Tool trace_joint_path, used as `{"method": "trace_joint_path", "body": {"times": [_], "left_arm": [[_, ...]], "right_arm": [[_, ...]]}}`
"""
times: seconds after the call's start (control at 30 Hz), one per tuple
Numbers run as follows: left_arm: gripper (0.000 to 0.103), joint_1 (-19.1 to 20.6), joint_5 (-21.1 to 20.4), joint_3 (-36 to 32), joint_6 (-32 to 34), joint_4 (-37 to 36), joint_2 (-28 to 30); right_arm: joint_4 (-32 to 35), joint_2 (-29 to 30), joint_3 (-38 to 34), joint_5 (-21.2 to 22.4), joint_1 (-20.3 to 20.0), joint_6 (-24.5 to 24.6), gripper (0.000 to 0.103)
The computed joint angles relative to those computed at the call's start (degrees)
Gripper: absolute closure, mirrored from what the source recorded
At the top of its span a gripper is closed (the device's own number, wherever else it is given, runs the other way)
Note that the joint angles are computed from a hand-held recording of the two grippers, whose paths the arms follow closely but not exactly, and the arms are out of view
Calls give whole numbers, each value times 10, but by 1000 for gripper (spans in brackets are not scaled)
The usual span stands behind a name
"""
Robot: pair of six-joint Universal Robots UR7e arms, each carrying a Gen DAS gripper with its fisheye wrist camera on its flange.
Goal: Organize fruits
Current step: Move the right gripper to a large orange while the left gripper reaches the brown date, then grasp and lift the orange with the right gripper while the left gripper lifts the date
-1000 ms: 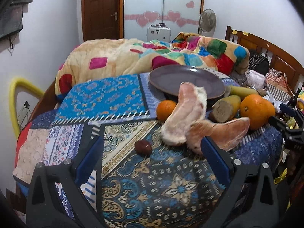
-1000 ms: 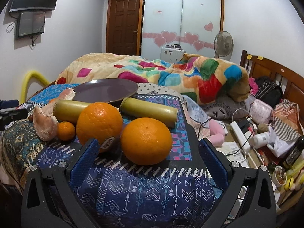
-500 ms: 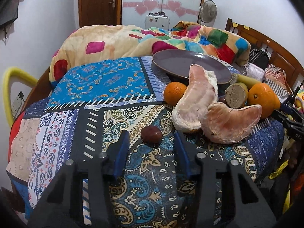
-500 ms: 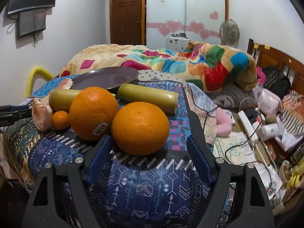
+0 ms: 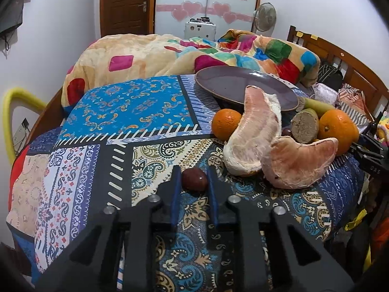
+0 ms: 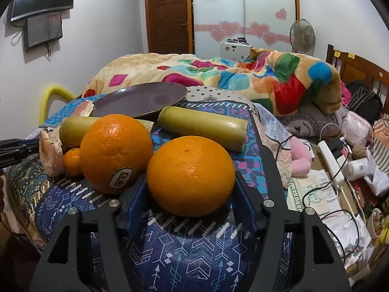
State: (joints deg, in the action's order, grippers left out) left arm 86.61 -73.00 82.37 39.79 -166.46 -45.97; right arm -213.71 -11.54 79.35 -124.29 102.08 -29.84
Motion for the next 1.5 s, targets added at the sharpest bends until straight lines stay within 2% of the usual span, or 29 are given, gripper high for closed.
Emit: {"method": "trace_joint_path", "body": {"times": [0.4,0.77,0.97,1.23,1.5], "left_arm": [[88,-12,-11,17,10,-26,-15],[88,-41,-38,20,18,-72,-26],[87,-58,-46,7,18,-80,-22],[87,-76,-55,-22,12,-81,-8],[88,-87,-36,-75,24,-70,31]], "right_arm": [[-14,-10,10,-3,10,-4,42],[-56,-19,-12,10,35,-51,42],[-68,-14,-39,32,47,-79,42],[-36,5,-98,44,56,-98,42],[44,30,-175,41,55,-101,42]]}}
